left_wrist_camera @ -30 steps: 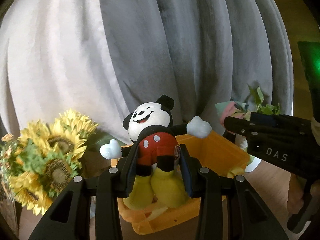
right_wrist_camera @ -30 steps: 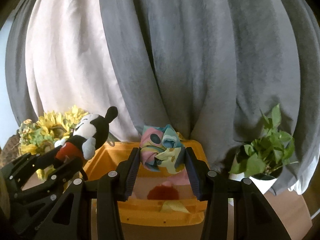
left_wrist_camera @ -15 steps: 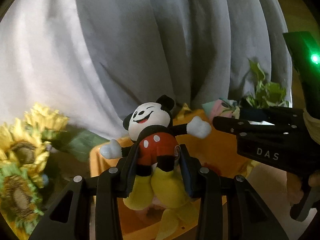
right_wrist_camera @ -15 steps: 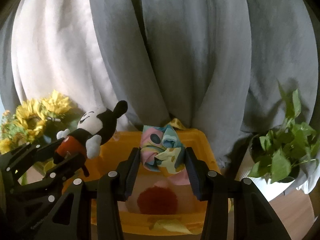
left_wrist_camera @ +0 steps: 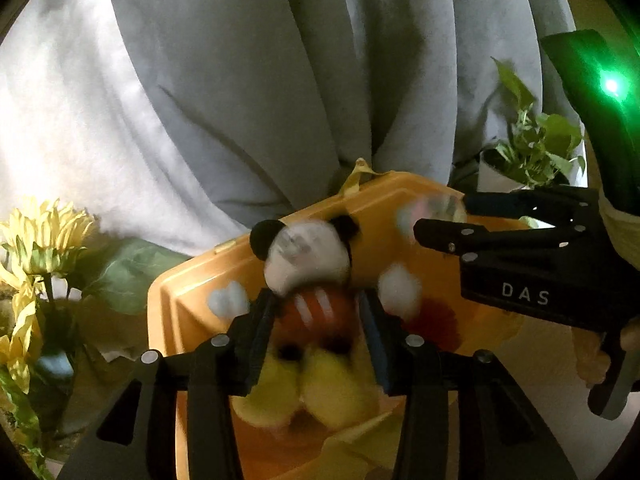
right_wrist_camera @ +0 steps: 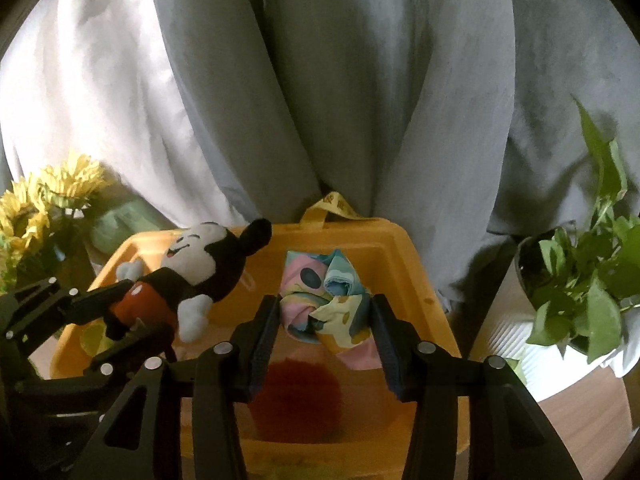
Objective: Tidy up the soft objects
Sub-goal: 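Open both tools to drop the plush and scrunchie into the crate, then withdraw both tools from the crate toward the tissue pack and frog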
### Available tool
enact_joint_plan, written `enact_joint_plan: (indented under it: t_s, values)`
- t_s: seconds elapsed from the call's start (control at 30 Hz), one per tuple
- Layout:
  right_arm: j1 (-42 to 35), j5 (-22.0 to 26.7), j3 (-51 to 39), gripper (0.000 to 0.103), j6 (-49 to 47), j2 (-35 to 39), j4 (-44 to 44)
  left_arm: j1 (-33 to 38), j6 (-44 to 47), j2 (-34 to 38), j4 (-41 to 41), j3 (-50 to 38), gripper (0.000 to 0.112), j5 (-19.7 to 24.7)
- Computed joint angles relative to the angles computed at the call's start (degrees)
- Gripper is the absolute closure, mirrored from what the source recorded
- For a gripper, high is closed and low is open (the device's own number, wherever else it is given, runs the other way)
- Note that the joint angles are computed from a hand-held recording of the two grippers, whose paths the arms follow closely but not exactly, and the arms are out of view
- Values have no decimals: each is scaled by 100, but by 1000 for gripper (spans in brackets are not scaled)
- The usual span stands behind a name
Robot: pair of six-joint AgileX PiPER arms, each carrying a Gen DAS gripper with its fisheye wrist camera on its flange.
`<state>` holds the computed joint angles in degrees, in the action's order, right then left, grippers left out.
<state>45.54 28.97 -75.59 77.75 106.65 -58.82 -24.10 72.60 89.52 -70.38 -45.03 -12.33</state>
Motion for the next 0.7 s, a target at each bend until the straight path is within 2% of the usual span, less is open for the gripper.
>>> enact_joint_plan:
  t_s: [0.03,0.1,0.33,0.53,0.7]
  values:
    - [-9,18,-20,40,-8,26,15,-27,-5,-12,-23,23,59,-97]
    - [22,114,-1,32,207,35,-160,-73,-177,-28,84,61,55,-248]
    - [151,366,139,32,513,-141,-334,-146,-90,-298,-483,225,53,-474]
    - [313,511,353,32,759,-435,-453,-455,176,-817,-987,503,49,-828]
    - [642,861,593,32,1076,-848,-597,-703,613,-1431,-1512,733,49,-993]
